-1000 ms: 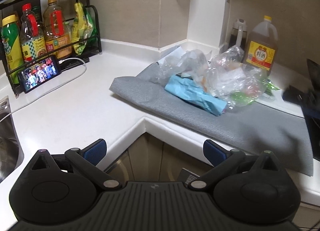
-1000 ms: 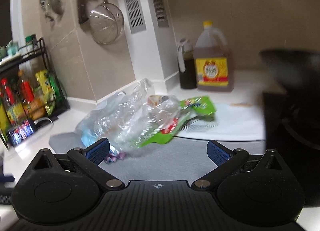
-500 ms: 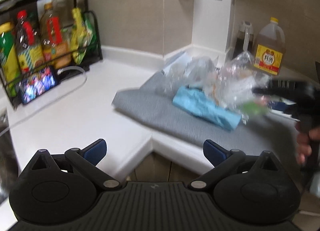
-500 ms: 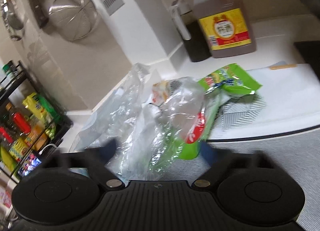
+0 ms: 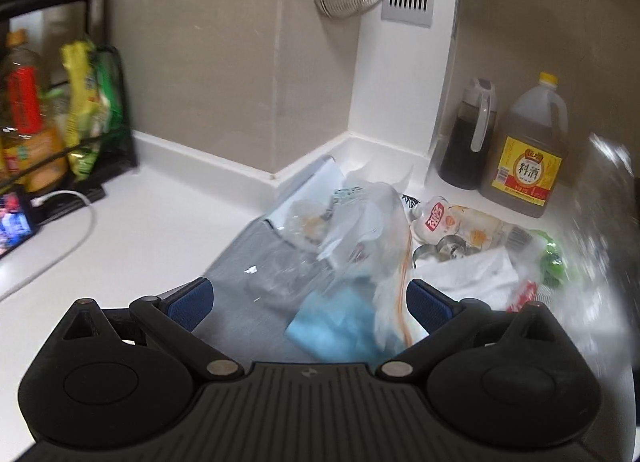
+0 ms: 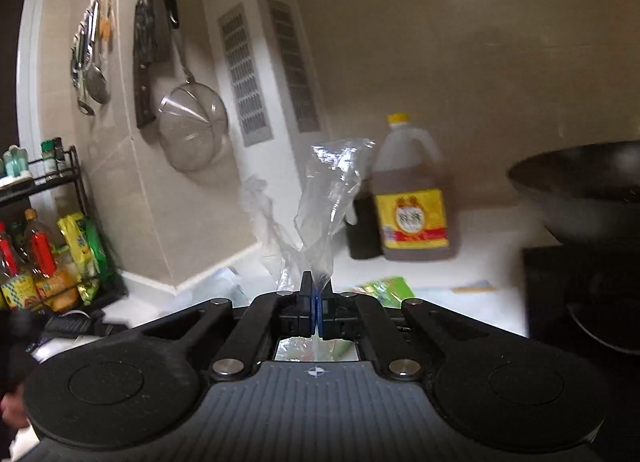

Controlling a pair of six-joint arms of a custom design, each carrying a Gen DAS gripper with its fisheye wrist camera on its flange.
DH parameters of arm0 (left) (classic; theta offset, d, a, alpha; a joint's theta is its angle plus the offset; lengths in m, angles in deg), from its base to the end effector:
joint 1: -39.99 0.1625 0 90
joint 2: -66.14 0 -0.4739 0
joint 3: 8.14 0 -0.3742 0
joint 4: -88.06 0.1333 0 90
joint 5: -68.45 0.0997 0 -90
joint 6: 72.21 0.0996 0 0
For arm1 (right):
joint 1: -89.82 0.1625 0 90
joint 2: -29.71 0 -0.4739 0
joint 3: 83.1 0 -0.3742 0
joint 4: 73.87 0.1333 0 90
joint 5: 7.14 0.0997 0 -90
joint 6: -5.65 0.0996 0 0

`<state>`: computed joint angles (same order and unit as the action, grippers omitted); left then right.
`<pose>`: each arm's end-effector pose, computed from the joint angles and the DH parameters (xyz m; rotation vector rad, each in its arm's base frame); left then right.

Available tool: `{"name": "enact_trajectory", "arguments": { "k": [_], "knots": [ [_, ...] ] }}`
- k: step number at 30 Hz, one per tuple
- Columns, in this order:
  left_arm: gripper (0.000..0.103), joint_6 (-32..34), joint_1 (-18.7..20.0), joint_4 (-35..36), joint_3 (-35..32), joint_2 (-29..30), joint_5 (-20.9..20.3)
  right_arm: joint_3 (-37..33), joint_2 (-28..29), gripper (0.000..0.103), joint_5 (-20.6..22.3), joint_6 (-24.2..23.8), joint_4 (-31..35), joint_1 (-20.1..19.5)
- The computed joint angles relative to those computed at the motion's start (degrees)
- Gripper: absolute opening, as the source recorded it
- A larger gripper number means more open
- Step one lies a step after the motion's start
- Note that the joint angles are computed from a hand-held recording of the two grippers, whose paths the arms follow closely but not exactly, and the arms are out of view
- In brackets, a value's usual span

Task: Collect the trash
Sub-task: 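Grasp clear plastic bags with the right tool while the left tool grasps another bag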

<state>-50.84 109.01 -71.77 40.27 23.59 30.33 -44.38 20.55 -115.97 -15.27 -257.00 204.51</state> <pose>-0.0961 -0.8418 0.5074 0.1523 2.0370 -1.2173 0.4771 -0.7956 0.1007 0.7169 -2.3539 1.5293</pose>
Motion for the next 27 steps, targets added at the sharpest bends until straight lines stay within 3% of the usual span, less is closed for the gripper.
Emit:
{"name": "enact_trajectory", "arguments": {
  "k": [5, 7, 8, 9, 11, 15, 24, 27],
  "knots": [
    [0.103, -6.8, 1.8, 13.2, -12.8, 6.3, -1.7, 2.9, -1.2, 0.001, -1.0, -0.8, -0.2, -0.2],
    [0.102, -8.5, 2.1, 14.6, -15.7, 8.0, -2.0, 3.2, -1.3, 0.001, -1.0, -0.9, -0.2, -0.2],
    [0.089, -8.2, 2.0, 14.1, -16.7, 8.9, -1.4, 3.0, -1.1, 0.001, -0.9, -1.0, -0.1, -0.2],
    [0.053, -7.9, 1.9, 13.4, -17.4, 9.5, -1.0, 3.1, -1.1, 0.001, -0.8, -1.3, -0.1, -0.2],
    [0.023, -10.4, 1.9, 15.0, -17.2, 9.0, -2.0, 3.6, -1.2, 0.001, -0.8, -1.8, -0.6, -0.2],
    [0.015, -6.3, 1.0, 3.5, -7.8, 4.8, -3.6, 5.3, -1.9, 0.001, -0.3, -1.7, -1.9, -0.1],
    [0.014, -0.5, -3.1, -20.1, 19.0, -8.8, -6.4, 14.0, -5.8, 0.001, 4.1, -3.3, -11.5, 0.8],
    [0.014, -1.2, -4.5, -24.7, 28.0, -13.9, -6.4, 17.4, -7.3, 0.001, 6.1, -4.8, -14.9, 1.4]
  ]
}}
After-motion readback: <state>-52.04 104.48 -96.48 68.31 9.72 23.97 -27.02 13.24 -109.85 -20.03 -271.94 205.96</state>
